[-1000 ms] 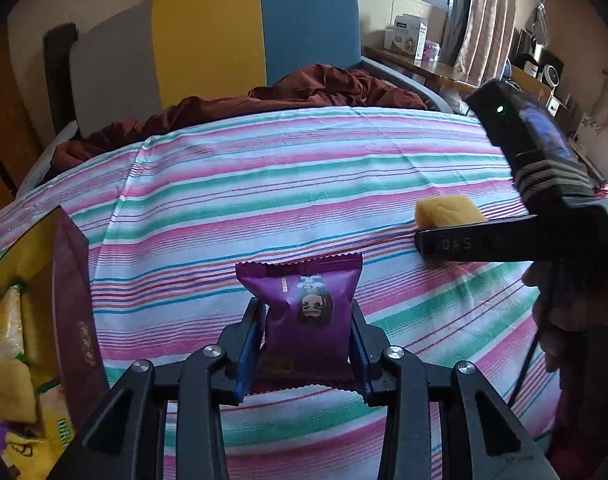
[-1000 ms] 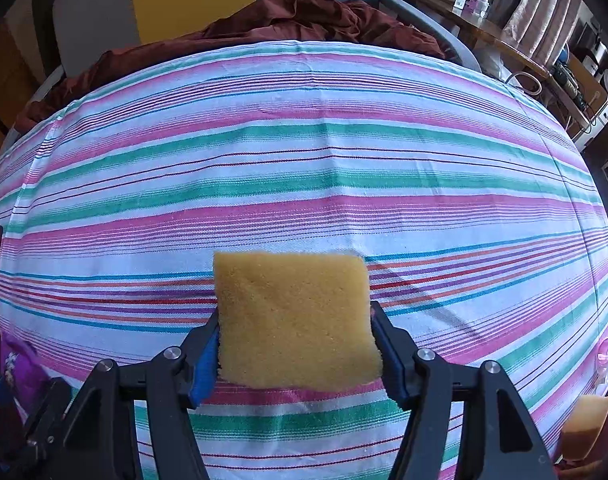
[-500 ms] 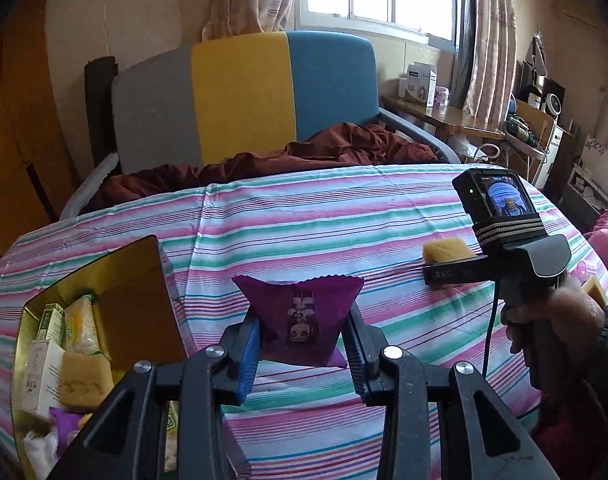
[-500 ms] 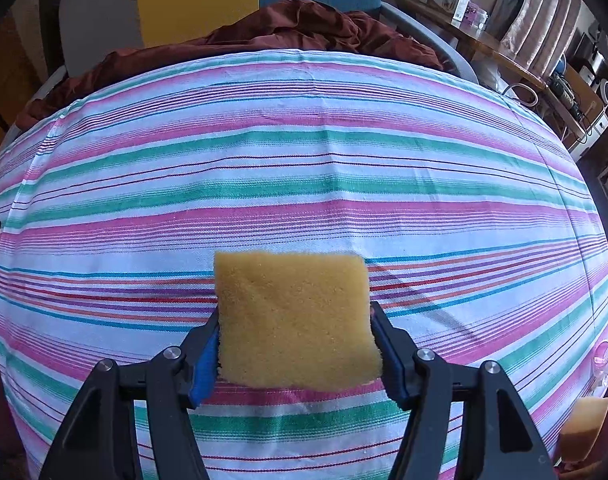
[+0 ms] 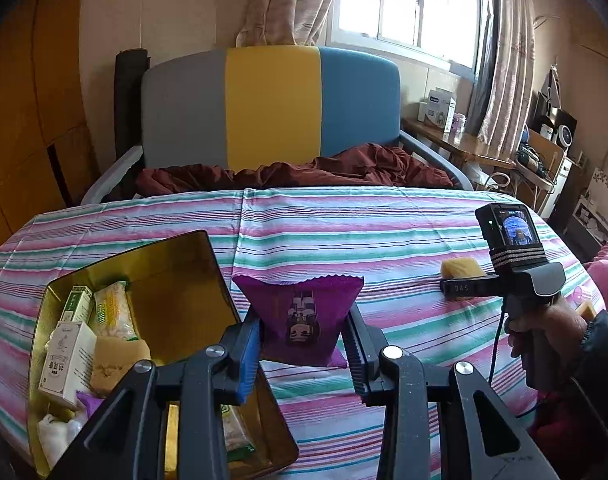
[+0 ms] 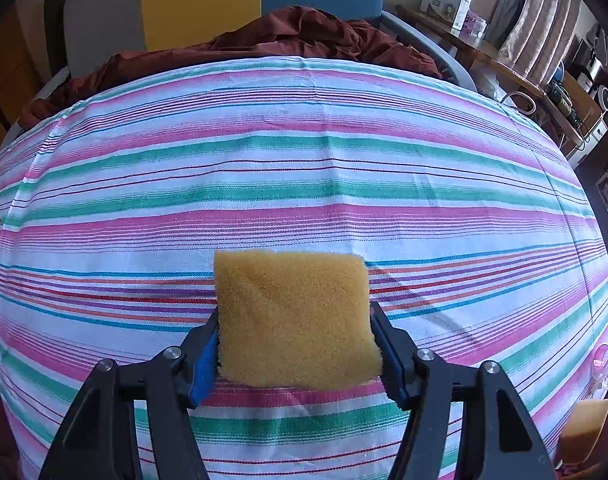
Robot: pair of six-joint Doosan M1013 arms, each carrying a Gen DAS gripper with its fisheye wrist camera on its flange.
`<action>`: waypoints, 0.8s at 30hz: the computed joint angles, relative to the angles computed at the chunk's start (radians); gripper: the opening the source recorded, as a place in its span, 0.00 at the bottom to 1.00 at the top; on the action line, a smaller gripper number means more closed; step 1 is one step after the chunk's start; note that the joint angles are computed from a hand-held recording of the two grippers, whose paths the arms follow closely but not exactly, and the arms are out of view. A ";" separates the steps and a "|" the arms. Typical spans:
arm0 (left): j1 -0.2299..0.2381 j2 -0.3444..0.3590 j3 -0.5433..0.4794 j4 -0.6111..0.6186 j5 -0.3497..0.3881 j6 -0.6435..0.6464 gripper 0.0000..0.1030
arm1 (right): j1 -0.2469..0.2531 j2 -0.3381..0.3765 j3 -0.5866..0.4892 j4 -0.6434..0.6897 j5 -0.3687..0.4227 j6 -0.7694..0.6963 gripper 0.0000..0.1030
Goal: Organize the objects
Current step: 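Carry the purple pack into the tray and release it with the left gripper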
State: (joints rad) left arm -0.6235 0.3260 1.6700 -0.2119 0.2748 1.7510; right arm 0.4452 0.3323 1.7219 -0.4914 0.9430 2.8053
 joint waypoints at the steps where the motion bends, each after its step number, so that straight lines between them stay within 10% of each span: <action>1: 0.005 -0.002 0.002 0.007 -0.002 -0.010 0.37 | 0.001 0.000 0.000 -0.004 0.001 0.002 0.64; 24: 0.251 -0.030 0.070 -0.220 0.048 -0.010 0.37 | 0.036 0.023 -0.036 -0.052 0.078 0.002 0.63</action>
